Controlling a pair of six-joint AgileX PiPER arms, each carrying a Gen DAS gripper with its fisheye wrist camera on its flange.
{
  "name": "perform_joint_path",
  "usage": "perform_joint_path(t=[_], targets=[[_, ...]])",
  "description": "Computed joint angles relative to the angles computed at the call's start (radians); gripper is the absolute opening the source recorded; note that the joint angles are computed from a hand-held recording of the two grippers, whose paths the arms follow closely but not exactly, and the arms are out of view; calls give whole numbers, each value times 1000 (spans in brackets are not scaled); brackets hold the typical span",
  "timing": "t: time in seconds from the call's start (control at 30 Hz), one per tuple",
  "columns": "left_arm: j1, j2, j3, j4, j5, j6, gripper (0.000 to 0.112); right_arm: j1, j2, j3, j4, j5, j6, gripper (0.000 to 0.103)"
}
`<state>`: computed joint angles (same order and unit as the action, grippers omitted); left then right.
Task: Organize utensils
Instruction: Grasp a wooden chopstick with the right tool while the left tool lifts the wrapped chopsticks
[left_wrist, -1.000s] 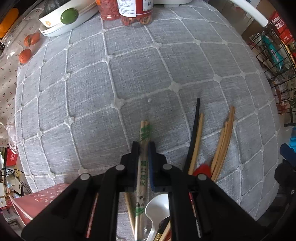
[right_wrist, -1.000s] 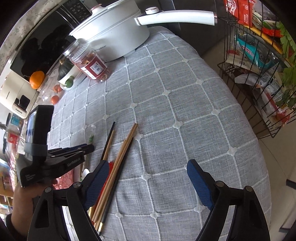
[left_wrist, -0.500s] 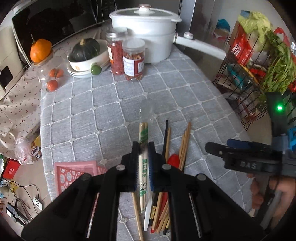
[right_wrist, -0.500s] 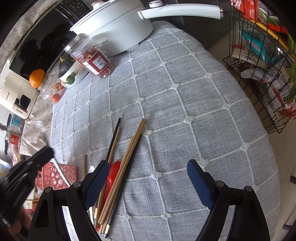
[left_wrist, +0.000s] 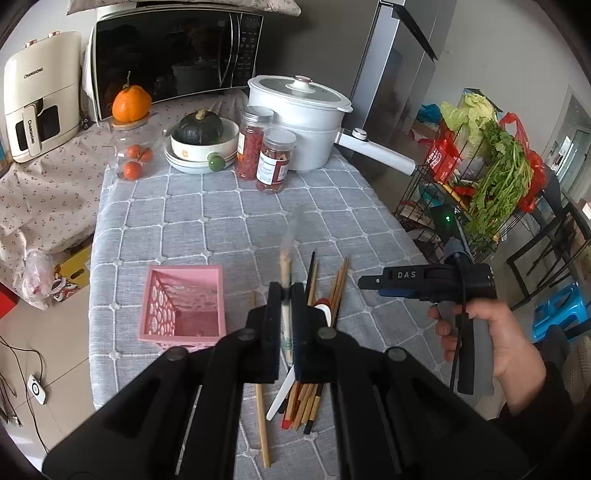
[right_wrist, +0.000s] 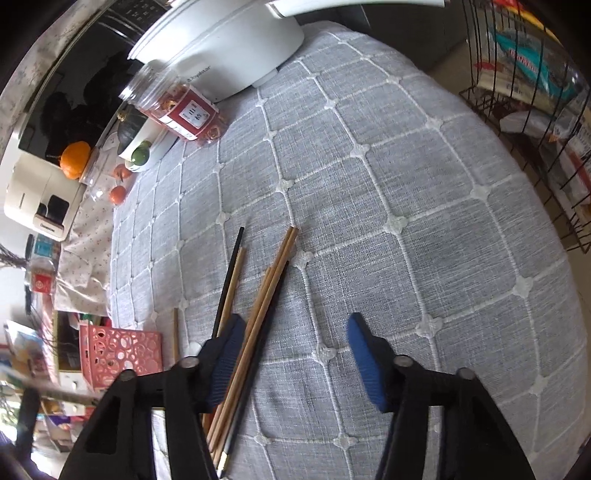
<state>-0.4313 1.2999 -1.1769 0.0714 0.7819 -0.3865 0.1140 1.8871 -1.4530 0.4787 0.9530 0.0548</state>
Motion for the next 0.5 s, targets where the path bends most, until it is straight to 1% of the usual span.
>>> perform_joint_path(t=[0.03,0.07,0.17,0.23,0.4,0.43,0.5], targets=[[5,-6,5,-8,-2,8,6,-6,13,-3,16,0,-10,40],[11,-11,10,-19,-6,18,6,-9,26,-6,30,-3,-15,36],[31,-25,24,-43,-16,37,6,-10,53,-11,83,-25,-35,30],[40,-30,27,-59,-23,46,6,-3,75,-27,112,-36,-44,28],[32,-39,41,-55,-32,48,6,37,144,-91,80,-53,-2,15],[32,-40,43,-55,-32,48,6,42,152,-97,84,-70,-5,14],[38,-38,47,-63,-32,54,6,49,166,-115,78,-79,4,12]])
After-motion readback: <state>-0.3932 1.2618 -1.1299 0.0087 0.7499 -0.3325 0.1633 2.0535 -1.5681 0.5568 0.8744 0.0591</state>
